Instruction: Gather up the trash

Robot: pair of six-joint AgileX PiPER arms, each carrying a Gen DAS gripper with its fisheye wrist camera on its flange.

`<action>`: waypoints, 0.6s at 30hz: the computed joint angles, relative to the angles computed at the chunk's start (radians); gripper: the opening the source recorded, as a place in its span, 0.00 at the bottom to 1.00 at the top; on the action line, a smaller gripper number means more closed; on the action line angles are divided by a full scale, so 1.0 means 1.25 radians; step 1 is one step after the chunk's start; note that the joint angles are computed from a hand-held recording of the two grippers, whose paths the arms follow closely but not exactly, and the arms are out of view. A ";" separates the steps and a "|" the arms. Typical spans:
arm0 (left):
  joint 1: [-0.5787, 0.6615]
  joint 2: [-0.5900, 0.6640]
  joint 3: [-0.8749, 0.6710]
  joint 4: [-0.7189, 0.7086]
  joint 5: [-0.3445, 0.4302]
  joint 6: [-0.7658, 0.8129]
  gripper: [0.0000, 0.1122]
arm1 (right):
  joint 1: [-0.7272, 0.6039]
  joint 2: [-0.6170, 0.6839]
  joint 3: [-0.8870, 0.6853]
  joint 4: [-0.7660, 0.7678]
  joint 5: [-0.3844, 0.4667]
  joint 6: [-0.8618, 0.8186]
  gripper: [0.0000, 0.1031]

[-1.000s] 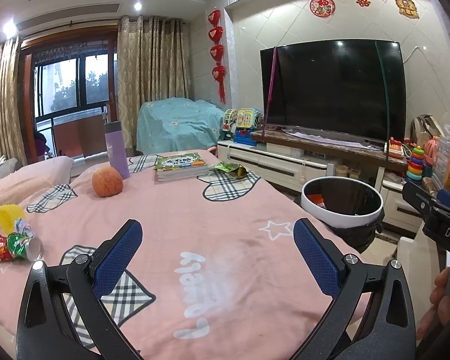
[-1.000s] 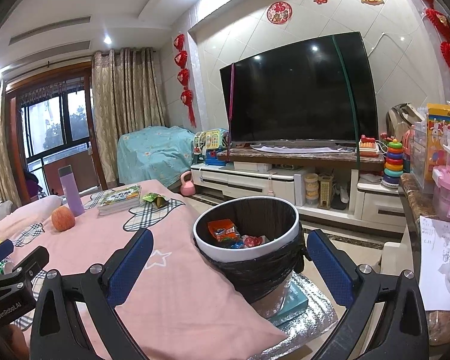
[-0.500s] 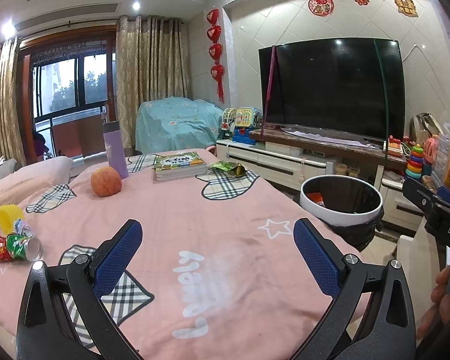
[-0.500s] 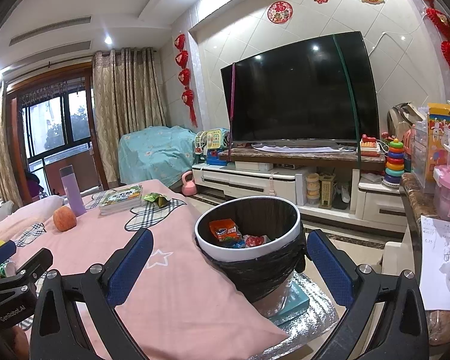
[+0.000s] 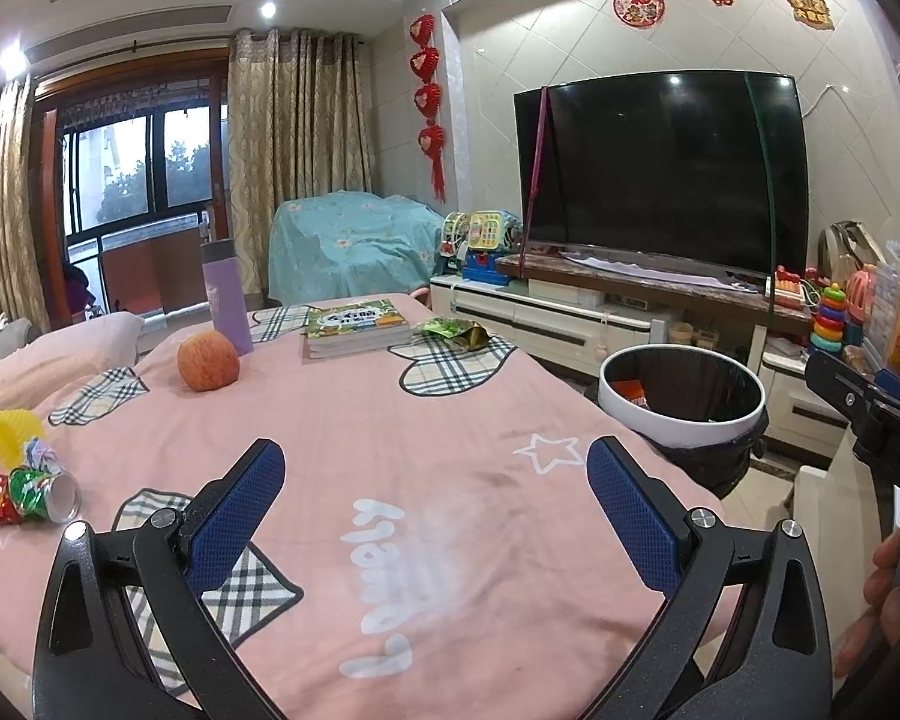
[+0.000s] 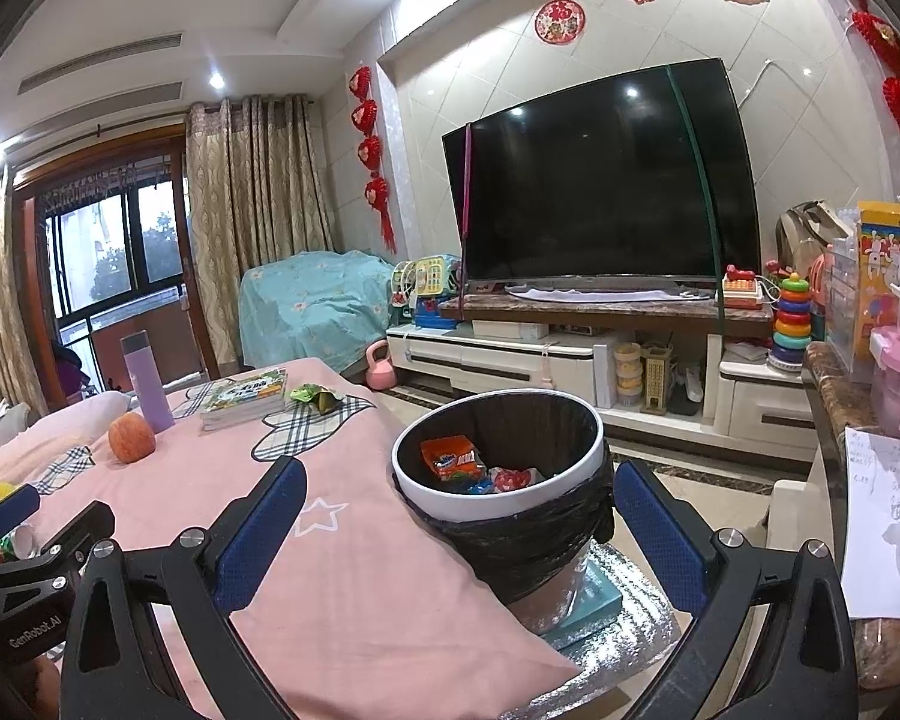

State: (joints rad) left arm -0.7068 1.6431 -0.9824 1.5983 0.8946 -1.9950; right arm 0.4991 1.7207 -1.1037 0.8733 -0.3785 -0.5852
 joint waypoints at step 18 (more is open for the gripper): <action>0.020 0.005 0.001 0.012 -0.027 -0.001 0.92 | 0.003 0.008 -0.005 -0.012 0.005 0.018 1.00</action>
